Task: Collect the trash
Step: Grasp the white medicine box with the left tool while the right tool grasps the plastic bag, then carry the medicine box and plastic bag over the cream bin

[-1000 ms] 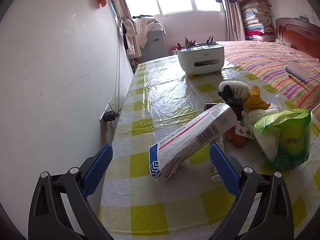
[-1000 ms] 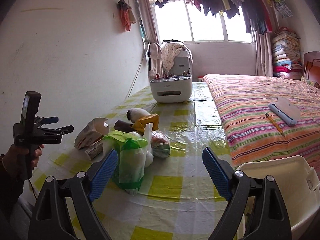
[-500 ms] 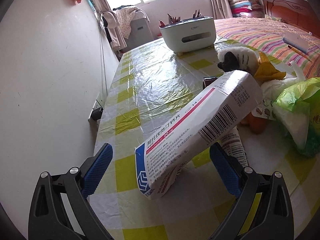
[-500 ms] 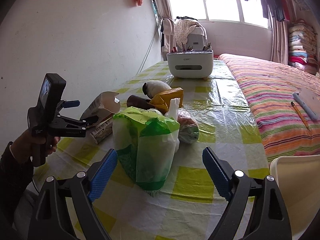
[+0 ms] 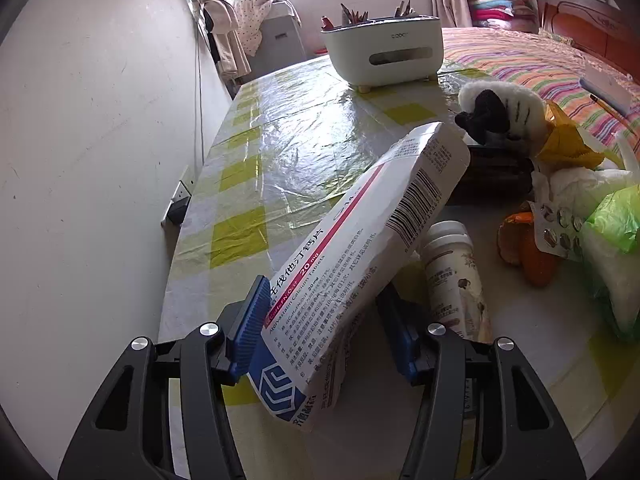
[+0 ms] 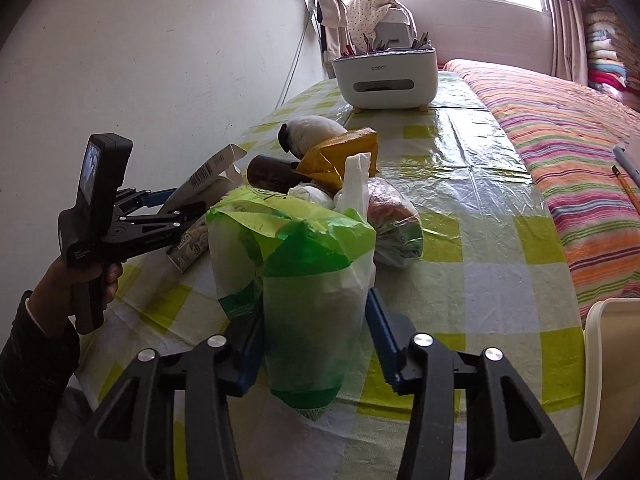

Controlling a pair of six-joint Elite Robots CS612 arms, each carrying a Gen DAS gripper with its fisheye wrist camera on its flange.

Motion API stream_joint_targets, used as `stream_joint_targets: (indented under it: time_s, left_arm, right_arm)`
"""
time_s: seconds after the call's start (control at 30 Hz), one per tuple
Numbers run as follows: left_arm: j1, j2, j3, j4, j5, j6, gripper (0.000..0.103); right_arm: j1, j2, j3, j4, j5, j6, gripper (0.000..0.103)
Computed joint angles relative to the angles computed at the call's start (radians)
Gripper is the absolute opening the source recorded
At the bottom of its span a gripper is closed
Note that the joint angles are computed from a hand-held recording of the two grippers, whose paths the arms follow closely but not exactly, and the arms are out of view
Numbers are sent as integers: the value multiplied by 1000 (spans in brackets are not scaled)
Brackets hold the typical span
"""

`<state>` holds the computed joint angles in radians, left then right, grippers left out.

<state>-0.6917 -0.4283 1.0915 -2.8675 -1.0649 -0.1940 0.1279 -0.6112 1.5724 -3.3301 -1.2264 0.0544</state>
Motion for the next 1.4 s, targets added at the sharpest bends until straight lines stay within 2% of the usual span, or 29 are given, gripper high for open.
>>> stream_joint_targets:
  time_s: [0.17,0.27,0.4,0.53,0.83,1.03,1.23,1.4]
  left_arm:
    - [-5,-11,21,-35,24,-51,41]
    - [-2,-29,48,-77,2,-115,37]
    - [-6,-45,80,-108,1,-144,34]
    - [-23,-54,97,-124,28,-127,30]
    - [-53,-80,130,-239,23,-130,30]
    - [-72,-90,131,-295,-13,-134,30]
    - [-93,-82,98,-299,-68,-125,30]
    - [-116,-66,58,-295,-118,-102,30]
  right_arm:
    - [-2,-3,16,-21,2,-2,23]
    - [-3,-6,28,-47,2,6,22]
    - [-11,-9,40,-75,5,30,21]
    - [-19,-13,56,-125,2,57,21]
    - [-39,-19,77,-196,-4,138,21]
    - [-51,-27,101,-250,-31,173,21]
    - [-66,-33,122,-285,-48,217,21]
    - [-74,-39,140,-322,-95,239,21]
